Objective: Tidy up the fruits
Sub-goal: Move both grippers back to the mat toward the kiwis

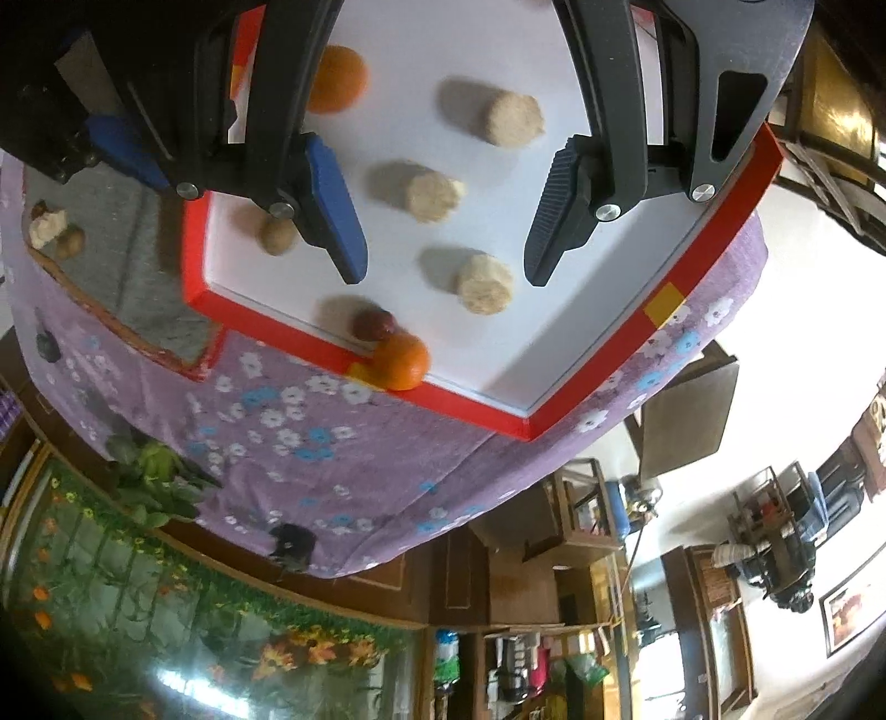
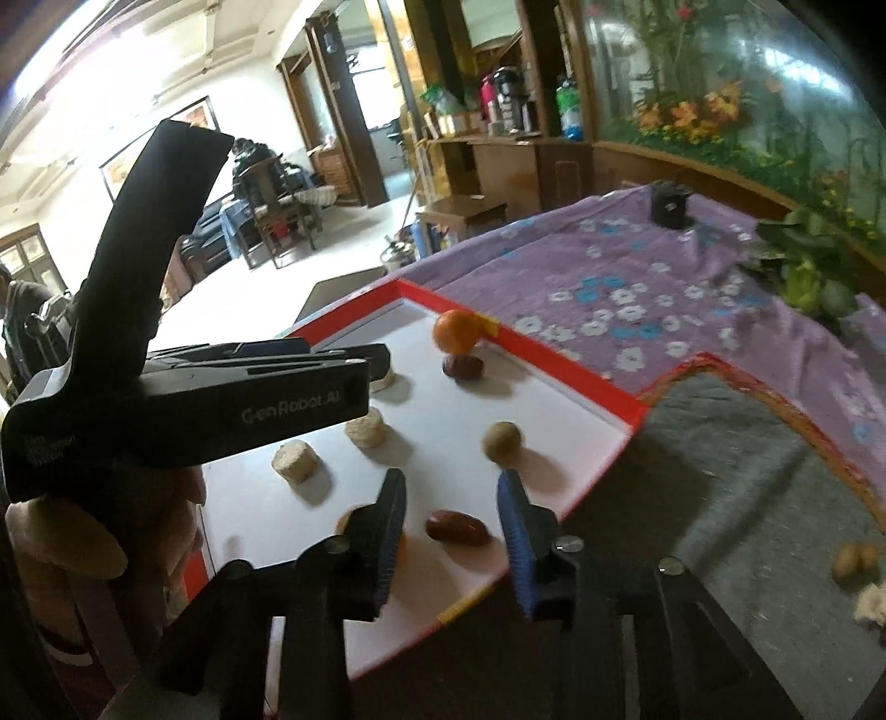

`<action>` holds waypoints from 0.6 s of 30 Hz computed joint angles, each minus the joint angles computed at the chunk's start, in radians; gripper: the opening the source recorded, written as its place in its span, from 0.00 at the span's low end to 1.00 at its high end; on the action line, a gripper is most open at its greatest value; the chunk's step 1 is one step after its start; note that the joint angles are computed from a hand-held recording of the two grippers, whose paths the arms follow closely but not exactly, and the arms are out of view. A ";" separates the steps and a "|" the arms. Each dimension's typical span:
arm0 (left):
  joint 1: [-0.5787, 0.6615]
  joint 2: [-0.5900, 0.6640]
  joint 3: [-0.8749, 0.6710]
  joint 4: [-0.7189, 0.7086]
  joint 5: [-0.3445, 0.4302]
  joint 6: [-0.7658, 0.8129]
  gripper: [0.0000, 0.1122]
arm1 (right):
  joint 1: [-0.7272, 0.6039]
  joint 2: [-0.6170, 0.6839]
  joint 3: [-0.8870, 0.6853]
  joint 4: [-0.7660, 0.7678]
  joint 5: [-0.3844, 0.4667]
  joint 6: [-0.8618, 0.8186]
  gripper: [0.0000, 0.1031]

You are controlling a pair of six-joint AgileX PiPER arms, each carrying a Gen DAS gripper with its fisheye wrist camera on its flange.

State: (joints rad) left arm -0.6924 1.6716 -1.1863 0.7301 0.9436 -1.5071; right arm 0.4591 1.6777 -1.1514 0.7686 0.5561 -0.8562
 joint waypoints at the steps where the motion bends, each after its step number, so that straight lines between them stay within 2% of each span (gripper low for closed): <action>1: -0.019 0.006 -0.014 0.009 0.012 -0.004 0.53 | 0.000 0.000 0.000 0.000 0.000 0.000 0.36; 10: -0.143 0.097 -0.174 0.016 0.049 0.022 0.53 | -0.160 -0.140 0.139 0.037 0.009 -0.071 0.39; 15: -0.190 0.200 -0.322 -0.015 0.051 0.087 0.53 | -0.309 -0.202 0.205 0.087 0.051 -0.163 0.40; 18: -0.209 0.260 -0.408 -0.043 0.050 0.127 0.57 | -0.425 -0.252 0.246 0.080 0.054 -0.184 0.41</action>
